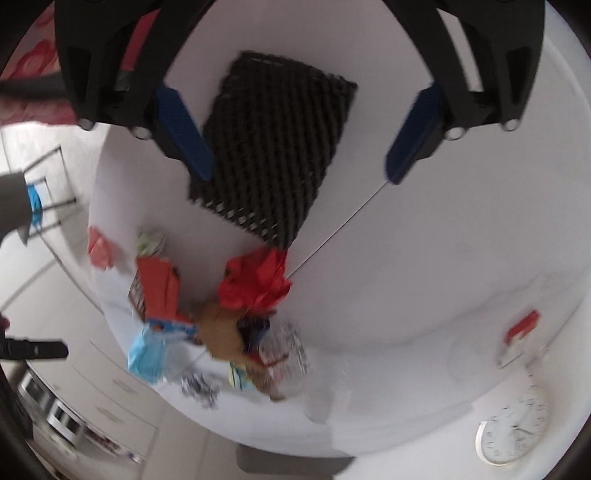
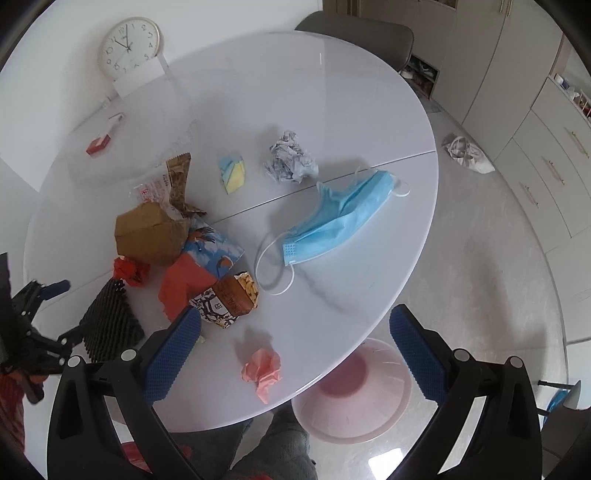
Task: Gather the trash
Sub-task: 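Grasp the black mesh foam sleeve with the left tool while the right tool grasps the blue face mask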
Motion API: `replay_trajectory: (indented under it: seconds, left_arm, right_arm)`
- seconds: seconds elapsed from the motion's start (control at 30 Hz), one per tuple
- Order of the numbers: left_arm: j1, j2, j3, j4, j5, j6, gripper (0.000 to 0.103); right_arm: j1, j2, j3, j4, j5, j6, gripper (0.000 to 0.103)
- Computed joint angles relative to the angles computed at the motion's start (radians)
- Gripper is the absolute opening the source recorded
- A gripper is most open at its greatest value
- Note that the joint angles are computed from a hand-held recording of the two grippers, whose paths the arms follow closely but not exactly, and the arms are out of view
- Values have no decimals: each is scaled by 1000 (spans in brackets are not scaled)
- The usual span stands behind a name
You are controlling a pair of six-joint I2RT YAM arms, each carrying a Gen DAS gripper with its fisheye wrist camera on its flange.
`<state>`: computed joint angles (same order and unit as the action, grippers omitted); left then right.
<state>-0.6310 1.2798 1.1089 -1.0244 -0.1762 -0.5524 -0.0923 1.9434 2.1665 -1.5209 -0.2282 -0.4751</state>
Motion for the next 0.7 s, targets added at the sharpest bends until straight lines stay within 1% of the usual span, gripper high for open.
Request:
replay_trajectory:
  seconds: [0.07,0.13,0.2,0.3,0.37,0.4,0.43,0.47,0.5,0.53,0.57,0.6,0.63,0.7]
  left_arm:
    - [68,-4,-38,46,64,75,81]
    - [119,-6,-59,73,125,129,72]
    - [166,-1,-79,106,199,184,69]
    - [191,22,-85,121,266,251,65]
    - [182,37,-89,133,276,269,61]
    - [181,40,-91,136,281,274,57]
    - [180,48,-94,143,288,277,50]
    - [174,45,-101,158,288,273,50]
    - [171,42,-99,152,296,272,47]
    - [167,46,-97,154,299,270,41]
    - [164,49,-93,153,303,268,39]
    - [157,51,-90,153,298,257,36]
    - [145,45,-89,154,280,238,30]
    - [125,29,-84,142,246,204,24]
  right_arm:
    - [12,-2,-7,13,18,15,101]
    - [21,2,-7,24,35,38,101]
    - [26,9,-3,33,44,64,101]
    - [28,26,15,38,57,112,101]
    - [28,38,28,40,61,139,101]
    - [26,45,35,41,60,154,101]
    - [25,51,41,43,61,168,101]
    - [24,57,45,47,65,182,101]
    - [24,61,47,52,70,196,101]
    - [23,68,49,58,72,209,101]
    - [22,75,51,63,72,223,101]
    - [20,89,56,69,69,243,101]
    - [18,104,60,76,65,265,101]
    - [23,163,94,87,76,321,101]
